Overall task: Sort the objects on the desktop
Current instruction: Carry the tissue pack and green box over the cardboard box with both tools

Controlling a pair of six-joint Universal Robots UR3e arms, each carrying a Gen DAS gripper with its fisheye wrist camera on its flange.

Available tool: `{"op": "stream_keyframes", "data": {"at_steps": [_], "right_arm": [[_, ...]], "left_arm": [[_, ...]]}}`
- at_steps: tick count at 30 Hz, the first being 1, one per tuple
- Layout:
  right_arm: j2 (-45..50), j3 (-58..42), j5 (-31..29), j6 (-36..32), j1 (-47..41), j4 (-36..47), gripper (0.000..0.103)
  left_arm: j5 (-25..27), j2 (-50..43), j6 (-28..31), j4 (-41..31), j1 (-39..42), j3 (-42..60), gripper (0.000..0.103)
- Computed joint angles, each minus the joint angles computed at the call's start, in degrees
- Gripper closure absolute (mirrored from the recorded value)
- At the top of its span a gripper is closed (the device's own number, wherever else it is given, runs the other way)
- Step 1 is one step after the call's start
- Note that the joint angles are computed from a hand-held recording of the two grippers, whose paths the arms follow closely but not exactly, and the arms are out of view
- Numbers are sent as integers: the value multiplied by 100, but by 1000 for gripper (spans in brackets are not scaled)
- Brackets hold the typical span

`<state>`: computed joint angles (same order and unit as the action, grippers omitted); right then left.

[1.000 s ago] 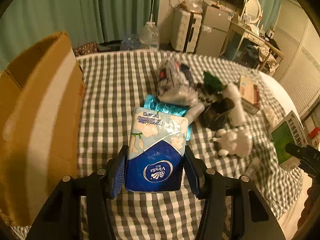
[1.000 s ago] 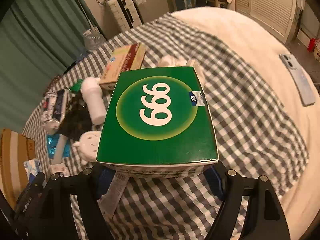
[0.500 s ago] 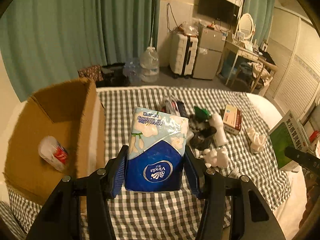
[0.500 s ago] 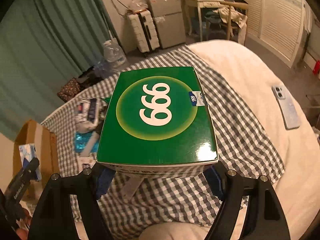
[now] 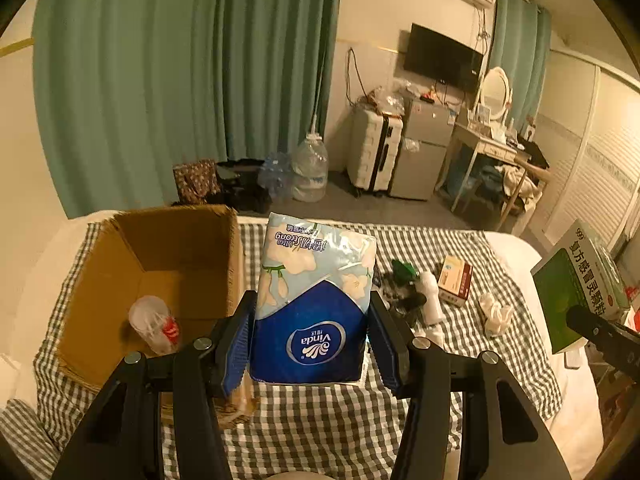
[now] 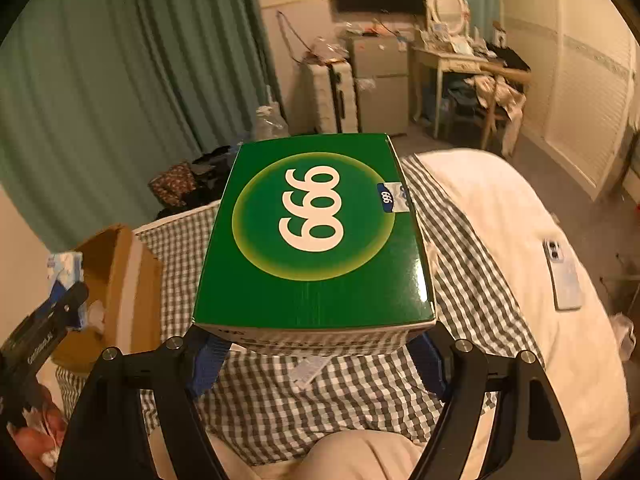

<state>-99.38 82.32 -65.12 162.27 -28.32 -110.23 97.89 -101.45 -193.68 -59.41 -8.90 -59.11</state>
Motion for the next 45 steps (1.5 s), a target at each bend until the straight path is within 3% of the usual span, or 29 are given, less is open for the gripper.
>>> {"op": "stream_keyframes", "data": {"at_steps": [10,21,35,40,45], "right_arm": [[-330,-290,-129,145,733,62,25],[-96,-627,-516,497,2065,-247,25],[1374,-1561,-1208,1000,4097,-538,25],[1956,-1946,-1303,1064,4390,-488,25],[2695,-2540,-1367,1149,4545,-404,25]], "left_arm": [[-183,613,151,-283,479,-104,49],[-691,1588,617,-216,1669,-888,49],[-1559,2433,1453,-117,3571,-2379,49],[-1837,2306,1645,-241,3921,-2658,49],[-1745,1917,1678,-72,3817,-2699,49]]}}
